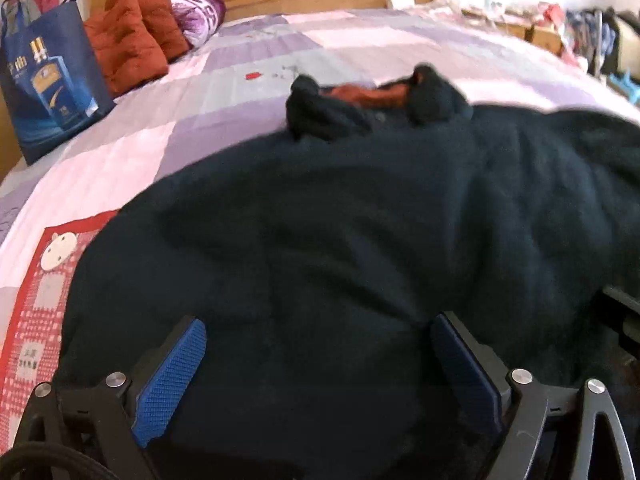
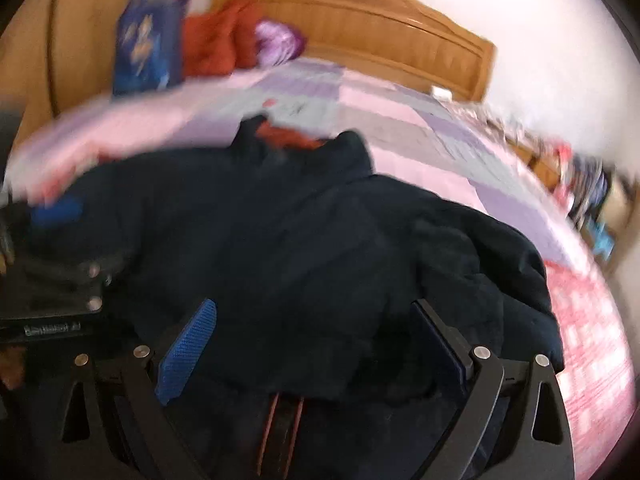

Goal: Fold large clothes

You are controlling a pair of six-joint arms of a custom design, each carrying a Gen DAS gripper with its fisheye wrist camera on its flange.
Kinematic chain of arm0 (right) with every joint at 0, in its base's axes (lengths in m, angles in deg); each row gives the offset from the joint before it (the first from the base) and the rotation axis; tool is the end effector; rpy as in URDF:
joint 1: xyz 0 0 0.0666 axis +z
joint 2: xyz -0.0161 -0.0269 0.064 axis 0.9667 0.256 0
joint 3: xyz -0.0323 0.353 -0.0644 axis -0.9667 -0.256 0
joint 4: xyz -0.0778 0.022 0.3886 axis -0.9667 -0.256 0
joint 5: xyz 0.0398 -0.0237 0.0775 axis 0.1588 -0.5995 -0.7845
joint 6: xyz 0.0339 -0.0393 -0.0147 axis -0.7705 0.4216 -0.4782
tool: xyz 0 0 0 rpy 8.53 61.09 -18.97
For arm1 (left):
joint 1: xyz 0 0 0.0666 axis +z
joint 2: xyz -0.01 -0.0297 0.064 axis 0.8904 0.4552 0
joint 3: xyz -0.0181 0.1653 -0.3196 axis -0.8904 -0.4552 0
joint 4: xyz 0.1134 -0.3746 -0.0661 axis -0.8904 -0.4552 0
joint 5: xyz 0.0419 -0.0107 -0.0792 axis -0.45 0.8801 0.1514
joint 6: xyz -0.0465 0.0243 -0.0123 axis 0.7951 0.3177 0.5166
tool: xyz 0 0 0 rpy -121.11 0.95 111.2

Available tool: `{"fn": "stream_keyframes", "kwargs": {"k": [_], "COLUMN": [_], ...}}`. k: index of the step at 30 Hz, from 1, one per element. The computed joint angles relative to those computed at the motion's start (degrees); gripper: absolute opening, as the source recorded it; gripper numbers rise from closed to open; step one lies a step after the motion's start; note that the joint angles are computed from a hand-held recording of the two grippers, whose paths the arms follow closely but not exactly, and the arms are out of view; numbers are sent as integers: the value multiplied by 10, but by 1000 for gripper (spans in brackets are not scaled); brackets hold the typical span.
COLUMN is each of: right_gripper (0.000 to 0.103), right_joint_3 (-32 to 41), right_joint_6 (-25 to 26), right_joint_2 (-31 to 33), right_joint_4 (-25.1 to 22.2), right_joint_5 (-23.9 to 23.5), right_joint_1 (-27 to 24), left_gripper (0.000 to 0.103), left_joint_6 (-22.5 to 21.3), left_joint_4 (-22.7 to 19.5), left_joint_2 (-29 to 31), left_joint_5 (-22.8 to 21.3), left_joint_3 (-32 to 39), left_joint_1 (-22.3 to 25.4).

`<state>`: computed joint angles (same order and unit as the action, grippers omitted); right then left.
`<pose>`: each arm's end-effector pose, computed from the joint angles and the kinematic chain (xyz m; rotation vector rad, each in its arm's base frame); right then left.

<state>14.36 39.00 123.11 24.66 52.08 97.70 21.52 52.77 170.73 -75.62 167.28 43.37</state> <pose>0.5720 0.2284 0.2945 -0.5088 2.2934 -0.1314 0.5447 -0.1827 0.2998 0.0614 2.3852 0.1202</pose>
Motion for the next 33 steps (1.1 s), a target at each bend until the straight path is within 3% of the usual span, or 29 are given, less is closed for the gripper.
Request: {"fn": "stream_keyframes", "kwargs": {"k": [1,3,4,5,6,8,10,13,16,20,23,25,28,30,33], "right_gripper": [96,97,97,98,98,98,98,98,98,98,98,98,98,98,98], "right_joint_3": [-6,-9,-16,-20,-21,-15,-34,-33,-65,-113,-145,-174,-180,-182,-203], "right_joint_6": [13,-19,-34,-49,-76,-76,-34,-65,-108,-68,-28,-34,-118,-149,-163], "right_joint_2": [7,13,8,5,0,-1,-16,-26,-66,-113,-125,-139,-151,-161,-195], "right_joint_4": [3,-12,-10,-15,-29,-51,-33,-51,-37,-59,-96,-101,-134,-161,-181], "right_joint_5": [29,18,10,38,-31,-60,-3,1,-31,-48,-17,1,11,59,59], "right_joint_1": [-2,-36,-55,-69,-100,-111,-92,-86,-84,-46,-28,-52,-120,-150,-172], "left_gripper": [103,103,103,103,103,103,103,100,100,100,101,103,103,103,102], "left_joint_6": [-3,-14,-23,-30,-21,7,28,52,45,56,67,91,118,135,165], "left_joint_4": [5,9,4,-8,-20,-49,-62,-77,-72,-91,-123,-127,-170,-187,-218], "left_joint_2": [-2,-15,-17,-23,-26,-37,-47,-71,-114,-159,-169,-190,-205,-222,-245], "left_joint_5": [5,-1,-27,-50,-51,-37,-33,-44,-19,7,-12,-8,-41,-29,-19], "left_joint_3": [-7,-27,-33,-41,-46,-56,-66,-82,-111,-154,-190,-215,-223,-234,-241], "left_joint_1": [9,32,38,52,67,100,115,111,87,32,9,25,54,76,82]}}
